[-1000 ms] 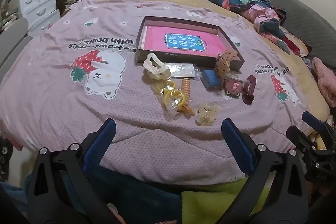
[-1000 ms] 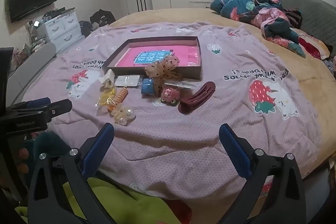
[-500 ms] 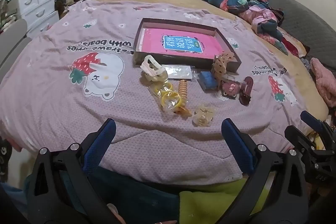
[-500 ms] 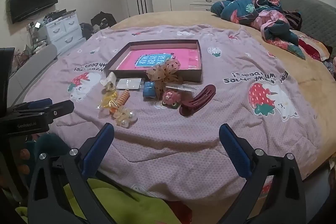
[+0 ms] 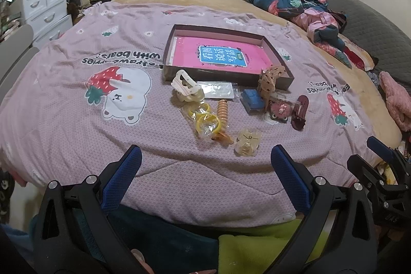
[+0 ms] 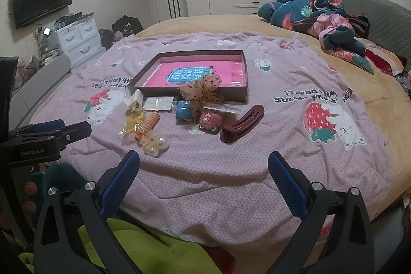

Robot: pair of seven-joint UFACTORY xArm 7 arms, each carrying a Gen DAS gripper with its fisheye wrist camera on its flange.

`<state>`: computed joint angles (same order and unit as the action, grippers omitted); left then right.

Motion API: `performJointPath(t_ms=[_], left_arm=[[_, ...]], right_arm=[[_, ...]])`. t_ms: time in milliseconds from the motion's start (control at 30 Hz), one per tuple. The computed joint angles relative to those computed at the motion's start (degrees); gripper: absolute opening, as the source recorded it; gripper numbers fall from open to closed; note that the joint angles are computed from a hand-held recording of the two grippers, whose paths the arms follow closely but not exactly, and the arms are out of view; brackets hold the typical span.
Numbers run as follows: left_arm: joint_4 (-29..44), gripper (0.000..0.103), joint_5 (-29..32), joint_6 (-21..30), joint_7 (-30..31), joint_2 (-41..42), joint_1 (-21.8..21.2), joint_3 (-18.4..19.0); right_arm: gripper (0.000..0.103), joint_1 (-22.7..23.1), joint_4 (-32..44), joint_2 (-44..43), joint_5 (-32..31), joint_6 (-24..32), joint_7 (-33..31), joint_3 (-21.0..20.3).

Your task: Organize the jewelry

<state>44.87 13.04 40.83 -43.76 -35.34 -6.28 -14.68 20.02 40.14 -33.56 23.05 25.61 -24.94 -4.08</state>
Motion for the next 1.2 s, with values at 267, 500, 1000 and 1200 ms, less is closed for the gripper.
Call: performJointPath(t_ms=[267, 500, 1000, 1200], left_arm=[[0.4, 0.094, -0.2, 0.5, 0.4, -0.1, -0.2, 0.3], [0.4, 0.094, 0.2, 0.6, 0.1, 0.0, 0.0, 0.0], [0.2, 0.094, -0.5, -0.5, 1.2, 0.8, -0.4, 0.7], [1.1, 0.094, -0.7, -1.5, 1.5, 3.1, -0.6, 0.7]], right_arm=[[0.099, 0.1, -0.1, -0.2, 0.0, 0.1, 0.0, -0.1], [0.099, 0.1, -0.1, -0.3, 0.0, 0.2, 0.1, 0.0], [0.099, 0.2, -0.5, -0.2, 0.3, -0.2, 0.2, -0.3], [0.099, 0.0, 0.3, 0.9, 1.0, 0.0, -0.2, -1.0]])
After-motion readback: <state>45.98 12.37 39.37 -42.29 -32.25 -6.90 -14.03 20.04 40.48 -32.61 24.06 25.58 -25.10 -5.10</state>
